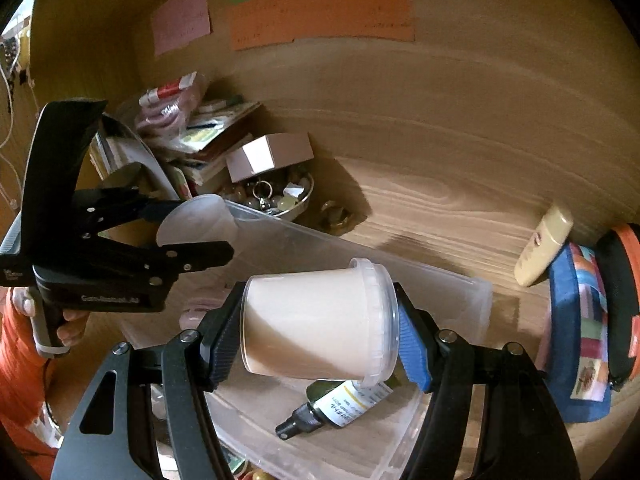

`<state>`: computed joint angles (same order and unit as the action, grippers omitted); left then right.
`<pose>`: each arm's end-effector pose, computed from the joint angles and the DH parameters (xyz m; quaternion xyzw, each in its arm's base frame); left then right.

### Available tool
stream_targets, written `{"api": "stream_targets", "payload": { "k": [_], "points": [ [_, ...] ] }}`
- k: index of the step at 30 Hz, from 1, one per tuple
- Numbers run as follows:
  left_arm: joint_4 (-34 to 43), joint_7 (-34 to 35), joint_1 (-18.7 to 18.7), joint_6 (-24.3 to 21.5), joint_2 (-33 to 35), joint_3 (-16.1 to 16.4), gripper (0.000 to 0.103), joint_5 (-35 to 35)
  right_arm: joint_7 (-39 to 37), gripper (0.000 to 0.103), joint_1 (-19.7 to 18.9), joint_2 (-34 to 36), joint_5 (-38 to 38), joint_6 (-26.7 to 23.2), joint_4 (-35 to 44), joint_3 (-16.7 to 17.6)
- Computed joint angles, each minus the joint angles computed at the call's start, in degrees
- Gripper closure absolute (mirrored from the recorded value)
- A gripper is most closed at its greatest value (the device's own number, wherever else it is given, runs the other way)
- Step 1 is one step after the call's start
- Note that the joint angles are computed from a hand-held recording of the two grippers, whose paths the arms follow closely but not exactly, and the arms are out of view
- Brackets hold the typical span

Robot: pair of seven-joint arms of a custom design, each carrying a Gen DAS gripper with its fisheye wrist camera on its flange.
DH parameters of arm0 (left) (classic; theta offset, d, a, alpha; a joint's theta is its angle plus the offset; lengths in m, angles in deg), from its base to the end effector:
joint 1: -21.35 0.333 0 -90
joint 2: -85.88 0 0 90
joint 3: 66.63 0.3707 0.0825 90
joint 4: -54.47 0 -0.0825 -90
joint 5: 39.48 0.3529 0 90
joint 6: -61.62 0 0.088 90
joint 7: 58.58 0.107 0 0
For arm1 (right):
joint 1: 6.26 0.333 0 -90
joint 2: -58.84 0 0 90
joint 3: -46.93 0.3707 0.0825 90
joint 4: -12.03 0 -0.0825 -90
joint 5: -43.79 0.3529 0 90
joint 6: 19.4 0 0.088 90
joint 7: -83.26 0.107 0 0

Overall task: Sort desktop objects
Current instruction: 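Carry the white lid and cup over the bin and release both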

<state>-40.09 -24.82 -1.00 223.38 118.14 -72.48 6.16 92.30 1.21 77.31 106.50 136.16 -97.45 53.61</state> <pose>0.6287 -0.3601 0.4112 -0.6061 0.7139 -0.2743 0.2185 0.6301 0.1181 0.4372 -0.8394 0.3774 -0.1263 0.3701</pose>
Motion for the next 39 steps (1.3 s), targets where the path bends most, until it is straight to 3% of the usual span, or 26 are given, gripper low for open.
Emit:
{"api": "stream_targets", "payload": {
  "k": [8,11,20,27,39],
  "points": [
    [3.3,4.11,-0.38,-2.63,2.87,-1.04,0.039,-1.99,3.02,0.039,0.84,2.25,-3.58,1.38,1.46,-0.24],
    [3.3,6.24,0.46,-2.31,3.19,-2.32,0.045,-3.87,4.32,0.039,0.89,2.92,-5.18,1.89,1.79,-0.23],
    [3.6,6.92,-0.52,-3.05,3.13,-1.72,0.046,-4.78,5.82,0.039,0.89,2.85,-8.79,1.74,1.21,-0.04],
    [4.36,6.04,-1.42,-4.15,3.32,-1.06,0.046,-4.28,6.82,0.039,2.51,2.75,-13.36,6.04,-0.52,-0.33],
    [2.33,3.56,-2.23,-3.12,1.4,-0.1,0.037,-1.44,7.55,0.034,2.53,2.19,-15.83,6.77,-1.67,0.07]
  ]
}}
